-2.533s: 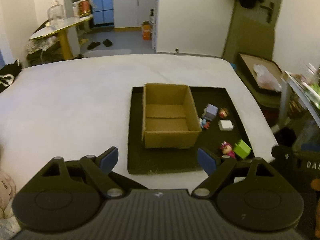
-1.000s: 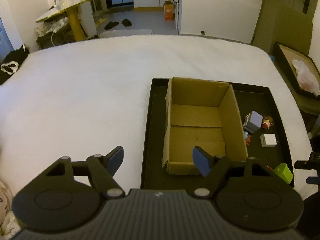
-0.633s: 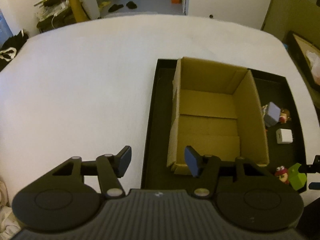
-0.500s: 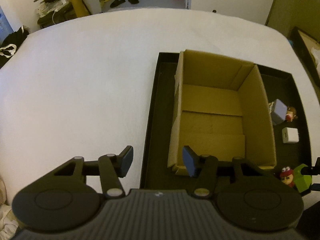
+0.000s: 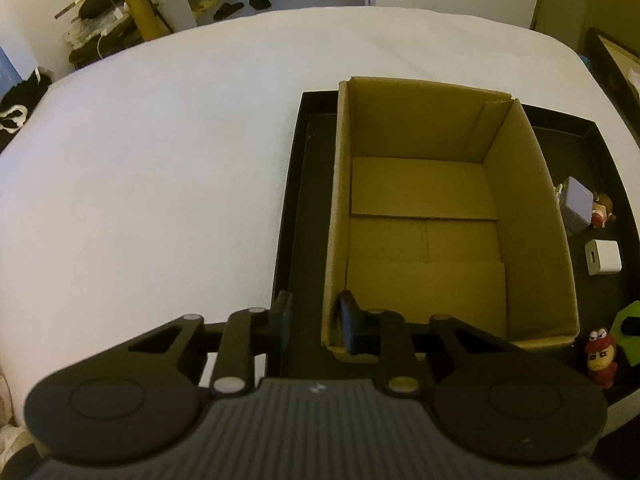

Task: Organize rigid objects
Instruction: 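Reach the right gripper down to the green hexagonal cup and close on it, then lift the green cup with the right gripper and carry it over the box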

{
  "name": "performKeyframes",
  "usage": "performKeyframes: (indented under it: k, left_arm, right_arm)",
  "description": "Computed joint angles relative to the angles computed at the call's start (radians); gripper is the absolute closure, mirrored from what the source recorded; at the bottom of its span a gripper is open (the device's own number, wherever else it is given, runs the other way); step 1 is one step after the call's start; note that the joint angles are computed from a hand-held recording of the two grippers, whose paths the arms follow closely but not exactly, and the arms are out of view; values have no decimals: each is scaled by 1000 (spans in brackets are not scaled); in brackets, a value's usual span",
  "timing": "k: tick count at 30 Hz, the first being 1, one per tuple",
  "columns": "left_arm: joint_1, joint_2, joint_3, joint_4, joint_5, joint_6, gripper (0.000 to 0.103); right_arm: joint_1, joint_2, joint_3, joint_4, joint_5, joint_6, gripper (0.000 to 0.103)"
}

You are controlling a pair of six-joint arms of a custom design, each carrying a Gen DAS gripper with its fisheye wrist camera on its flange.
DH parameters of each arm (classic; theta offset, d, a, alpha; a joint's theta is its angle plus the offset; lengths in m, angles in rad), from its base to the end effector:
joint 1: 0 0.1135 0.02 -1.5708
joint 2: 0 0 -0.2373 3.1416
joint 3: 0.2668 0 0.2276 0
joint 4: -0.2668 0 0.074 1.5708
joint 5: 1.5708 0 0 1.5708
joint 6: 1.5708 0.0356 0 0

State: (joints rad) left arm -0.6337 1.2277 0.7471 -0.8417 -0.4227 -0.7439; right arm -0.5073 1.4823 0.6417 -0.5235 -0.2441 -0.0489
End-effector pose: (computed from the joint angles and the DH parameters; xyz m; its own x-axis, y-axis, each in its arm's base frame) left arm 0.1608 -0.1000 0.1855 -0.8854 -0.1158 -0.4502 -0.1914 0.9734 0.1260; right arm 0.1899 -0.0957 0.1201 -0.8753 0.4323 -0.2165 0.3858 0.8944 0.2262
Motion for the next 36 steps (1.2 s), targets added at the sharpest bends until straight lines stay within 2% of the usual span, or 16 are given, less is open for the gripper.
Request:
performKeyframes:
  k: [5, 18, 29, 36]
  left_arm:
    - [-27, 10, -23, 49, -15, 5, 95]
    - [-100, -37, -64, 63, -77, -26, 97]
    - [-148, -49, -80, 56, -112, -79, 97]
    - [-133, -71, -97, 72, -101, -75, 97]
  right_arm:
    - [-38, -47, -2, -24, -43, -28, 50]
    - [-67, -278, 6, -141, -179, -92, 50]
    - [36, -423, 19, -173, -246, -83, 50]
    - [141, -479, 43, -148, -271, -23, 50]
